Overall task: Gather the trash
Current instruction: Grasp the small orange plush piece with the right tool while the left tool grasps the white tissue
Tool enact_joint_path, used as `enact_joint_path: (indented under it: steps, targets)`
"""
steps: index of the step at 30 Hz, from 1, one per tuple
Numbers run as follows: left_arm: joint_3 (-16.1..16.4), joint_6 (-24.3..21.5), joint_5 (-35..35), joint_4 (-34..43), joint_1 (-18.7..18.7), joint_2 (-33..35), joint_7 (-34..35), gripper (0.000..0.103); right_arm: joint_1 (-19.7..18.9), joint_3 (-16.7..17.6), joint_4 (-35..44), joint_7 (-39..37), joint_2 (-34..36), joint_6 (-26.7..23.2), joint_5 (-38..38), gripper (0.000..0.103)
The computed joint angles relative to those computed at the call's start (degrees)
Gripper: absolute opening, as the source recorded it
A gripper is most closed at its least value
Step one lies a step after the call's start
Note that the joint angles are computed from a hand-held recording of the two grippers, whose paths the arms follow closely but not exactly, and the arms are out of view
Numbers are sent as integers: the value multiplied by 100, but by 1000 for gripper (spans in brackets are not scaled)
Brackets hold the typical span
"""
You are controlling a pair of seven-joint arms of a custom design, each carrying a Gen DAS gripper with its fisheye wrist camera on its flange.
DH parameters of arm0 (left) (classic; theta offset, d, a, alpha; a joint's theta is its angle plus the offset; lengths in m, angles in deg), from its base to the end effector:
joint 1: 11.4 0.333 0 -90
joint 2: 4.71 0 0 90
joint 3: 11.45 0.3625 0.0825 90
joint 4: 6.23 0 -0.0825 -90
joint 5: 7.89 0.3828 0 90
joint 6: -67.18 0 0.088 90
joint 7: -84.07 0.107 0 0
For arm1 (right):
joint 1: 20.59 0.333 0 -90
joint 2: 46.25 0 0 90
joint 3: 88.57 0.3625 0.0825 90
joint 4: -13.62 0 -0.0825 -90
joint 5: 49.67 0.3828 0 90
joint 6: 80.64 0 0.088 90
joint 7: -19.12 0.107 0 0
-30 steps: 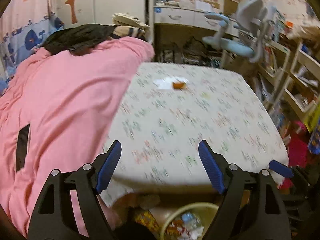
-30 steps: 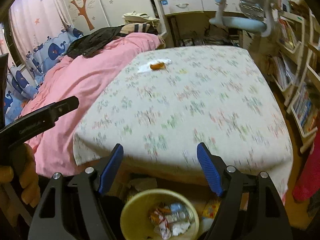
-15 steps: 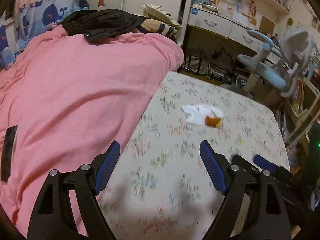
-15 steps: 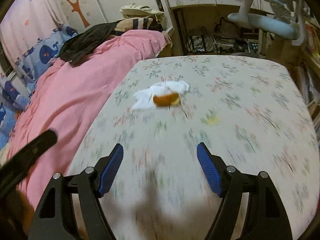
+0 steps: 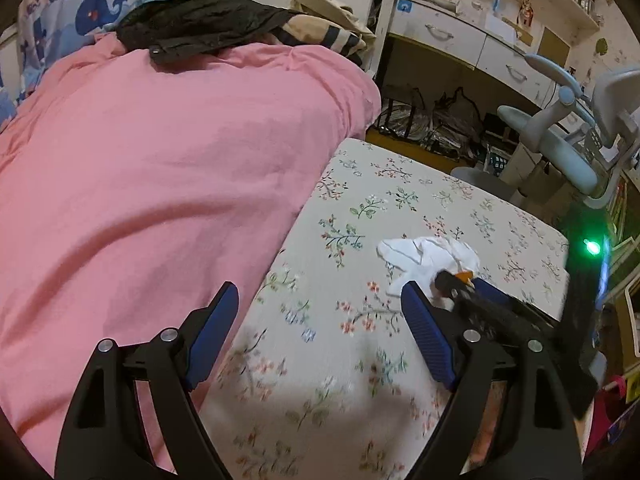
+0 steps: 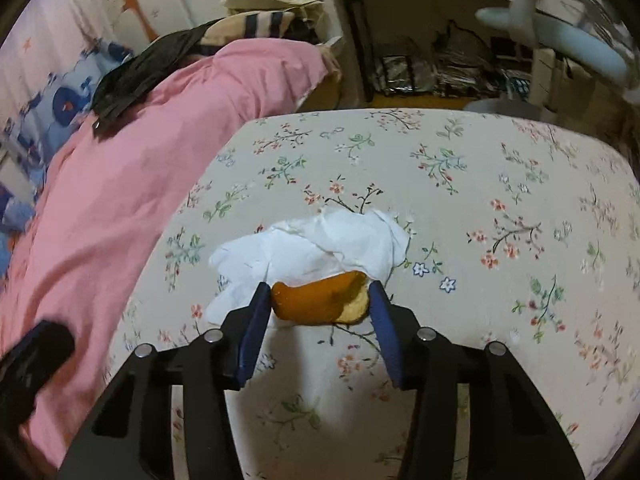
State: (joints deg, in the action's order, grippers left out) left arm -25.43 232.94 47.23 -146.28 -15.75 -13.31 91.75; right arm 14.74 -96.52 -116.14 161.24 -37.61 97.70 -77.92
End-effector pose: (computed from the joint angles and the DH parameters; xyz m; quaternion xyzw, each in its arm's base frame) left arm 0.4450 -0.2016 0.4505 -0.7323 0.5786 -0.2748 0.2313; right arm 0.4956 0.3049 0.4152 -0.6852 0.6419 -0.1291 0.3191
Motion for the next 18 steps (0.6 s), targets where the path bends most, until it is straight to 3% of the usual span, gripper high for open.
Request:
enact_joint_path:
  steps: [8, 12, 15, 16, 17, 18]
  targets:
    - [114, -106, -24, 1049, -439, 1154, 840, 80, -722, 725, -1168, -1307, -1125, -350, 355, 45]
    - [240, -444, 1, 1624, -829, 1753, 1349, 80, -660, 642, -1766, -2276, -1692, -483, 1408, 45]
    - [332, -549, -197, 1914, -1029, 2080, 1758, 80, -243, 299, -1930, -3167, -1862, -619, 2532, 49]
    - [369, -555, -229, 1976, -1089, 2151, 1856, 77, -197, 271, -1988, -3339, -1907, -593, 2741, 52]
    - [401, -505, -283, 1983, -1121, 2179, 1950, 59, -167, 265, -2001, -3489, -1930, -625, 2911, 59]
    - [424, -352, -338, 1943, -1129, 2186, 2045, 52, -108, 231, -1998, -3666, -1952, -688, 3129, 62]
